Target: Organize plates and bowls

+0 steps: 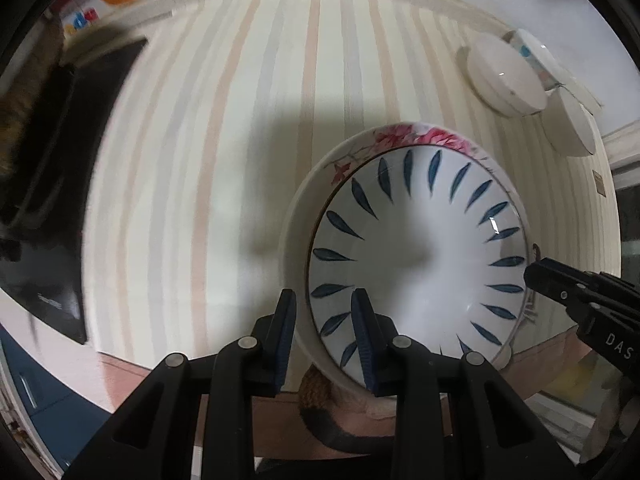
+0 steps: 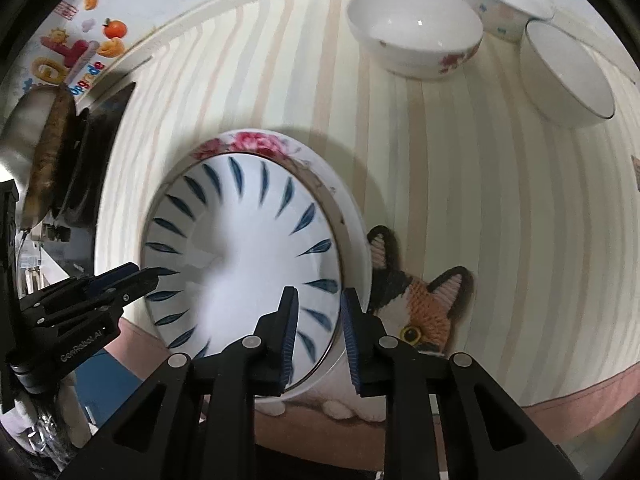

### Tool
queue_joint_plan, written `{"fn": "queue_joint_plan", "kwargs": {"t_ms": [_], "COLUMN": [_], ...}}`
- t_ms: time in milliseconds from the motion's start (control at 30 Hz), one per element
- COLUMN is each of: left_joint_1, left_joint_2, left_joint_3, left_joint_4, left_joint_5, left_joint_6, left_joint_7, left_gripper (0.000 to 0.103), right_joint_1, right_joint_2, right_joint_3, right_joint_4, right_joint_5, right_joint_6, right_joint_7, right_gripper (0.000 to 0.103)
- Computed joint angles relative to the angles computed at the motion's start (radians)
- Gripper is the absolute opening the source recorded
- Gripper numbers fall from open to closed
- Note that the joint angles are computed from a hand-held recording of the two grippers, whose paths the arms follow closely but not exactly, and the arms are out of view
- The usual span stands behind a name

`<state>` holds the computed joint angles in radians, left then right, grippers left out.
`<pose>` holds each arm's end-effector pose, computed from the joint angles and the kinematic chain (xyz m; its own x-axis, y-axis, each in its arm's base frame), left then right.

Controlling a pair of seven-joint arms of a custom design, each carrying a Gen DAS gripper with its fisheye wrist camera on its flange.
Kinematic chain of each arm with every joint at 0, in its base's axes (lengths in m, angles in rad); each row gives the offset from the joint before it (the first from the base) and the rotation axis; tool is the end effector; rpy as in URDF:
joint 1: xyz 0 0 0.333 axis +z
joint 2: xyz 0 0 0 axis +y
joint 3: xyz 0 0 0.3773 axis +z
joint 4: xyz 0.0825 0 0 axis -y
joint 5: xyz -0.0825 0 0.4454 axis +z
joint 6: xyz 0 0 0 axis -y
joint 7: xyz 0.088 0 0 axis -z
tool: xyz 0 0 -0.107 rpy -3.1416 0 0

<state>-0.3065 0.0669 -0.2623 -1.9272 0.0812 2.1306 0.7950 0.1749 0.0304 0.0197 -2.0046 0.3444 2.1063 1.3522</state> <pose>0.5505 -0.3437 0.5037 0.1655 -0.9846 0.0558 -0.9754 -0.1718 -0.1379 0.6109 0.1365 0.4840 0.2495 -0.9253 -0.2857 -0.9677 -0.2273 -0.1089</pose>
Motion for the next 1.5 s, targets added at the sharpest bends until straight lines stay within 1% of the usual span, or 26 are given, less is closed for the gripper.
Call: {"fn": "queue_joint_plan", "kwargs": {"t_ms": [67,200,300,433,500,567,733,800,833,900,933,967,1000,1133,1200,1267,1300,1400,1467,1500], "left_joint_1": [-0.009,-0.028,-0.04,-0.055,-0.062,-0.067,-0.09,-0.096,-0.097,-0.097,-0.094,-0.09,-0.086,-0.065,-0.052,-0.047,-0.044,-0.05,-0.058,-0.061], "left_joint_2": [-0.029,-0.106,-0.167,-0.245,-0.287,-0.307,-0.371,-0.385,-0.388,-0.392,-0.389,-0.382,-0.375,-0.304,-0.241,-0.171,-0.121,0.025,0.118,0.175], "left_joint_3": [-0.004,-0.018,-0.03,-0.04,-0.049,-0.061,-0.068,-0.068,-0.069,-0.068,-0.068,-0.07,-0.073,-0.077,-0.076,-0.067,-0.061,-0.039,-0.022,-0.015], "left_joint_4": [-0.007,-0.022,-0.036,-0.069,-0.092,-0.096,-0.125,-0.134,-0.134,-0.133,-0.128,-0.12,-0.113,-0.047,0.007,0.069,0.114,0.256,0.352,0.412], "left_joint_5": [0.042,0.105,0.143,0.14,0.15,0.17,0.143,0.131,0.127,0.12,0.122,0.13,0.141,0.196,0.239,0.263,0.274,0.297,0.283,0.267], "left_joint_6": [-0.009,-0.015,-0.032,-0.028,-0.029,-0.039,-0.043,-0.04,-0.038,-0.029,-0.024,-0.02,-0.017,-0.016,-0.017,-0.02,-0.021,-0.047,-0.067,-0.079], "left_joint_7": [-0.019,-0.054,-0.085,-0.103,-0.116,-0.132,-0.137,-0.141,-0.144,-0.156,-0.162,-0.171,-0.179,-0.209,-0.222,-0.225,-0.224,-0.216,-0.194,-0.178], "left_gripper": [0.026,0.026,0.026,0.026,0.026,0.029,0.031,0.036,0.038,0.049,0.052,0.057,0.058,0.058,0.059,0.058,0.058,0.058,0.058,0.058], "right_joint_1": [0.004,0.012,0.018,0.015,0.014,0.015,0.014,0.016,0.019,0.02,0.018,0.016,0.014,-0.001,-0.011,-0.027,-0.035,-0.047,-0.06,-0.069], "right_joint_2": [-0.041,-0.165,-0.26,-0.379,-0.439,-0.486,-0.596,-0.625,-0.635,-0.654,-0.66,-0.659,-0.652,-0.584,-0.531,-0.46,-0.405,-0.257,-0.163,-0.092], "right_joint_3": [0.003,0.01,0.015,0.015,0.022,0.027,0.037,0.035,0.031,0.022,0.02,0.017,0.007,-0.02,-0.034,-0.041,-0.049,-0.076,-0.08,-0.086], "right_joint_4": [-0.026,-0.102,-0.155,-0.21,-0.236,-0.257,-0.295,-0.304,-0.307,-0.31,-0.311,-0.31,-0.304,-0.264,-0.236,-0.197,-0.163,-0.058,0.015,0.073], "right_joint_5": [-0.017,-0.036,-0.029,-0.028,-0.032,-0.034,-0.043,-0.035,-0.026,-0.01,-0.007,-0.002,0.009,0.036,0.047,0.044,0.046,0.086,0.103,0.122], "right_joint_6": [0.023,0.065,0.079,0.075,0.074,0.07,0.037,0.027,0.024,0.017,0.017,0.023,0.032,0.069,0.102,0.138,0.153,0.16,0.149,0.132], "right_joint_7": [0.012,0.029,0.043,0.061,0.081,0.094,0.126,0.133,0.134,0.132,0.132,0.129,0.124,0.097,0.078,0.064,0.057,0.017,-0.002,-0.015], "right_gripper": [0.025,0.033,0.035,0.04,0.046,0.049,0.059,0.068,0.07,0.072,0.073,0.074,0.075,0.075,0.075,0.075,0.075,0.075,0.075,0.075]}}
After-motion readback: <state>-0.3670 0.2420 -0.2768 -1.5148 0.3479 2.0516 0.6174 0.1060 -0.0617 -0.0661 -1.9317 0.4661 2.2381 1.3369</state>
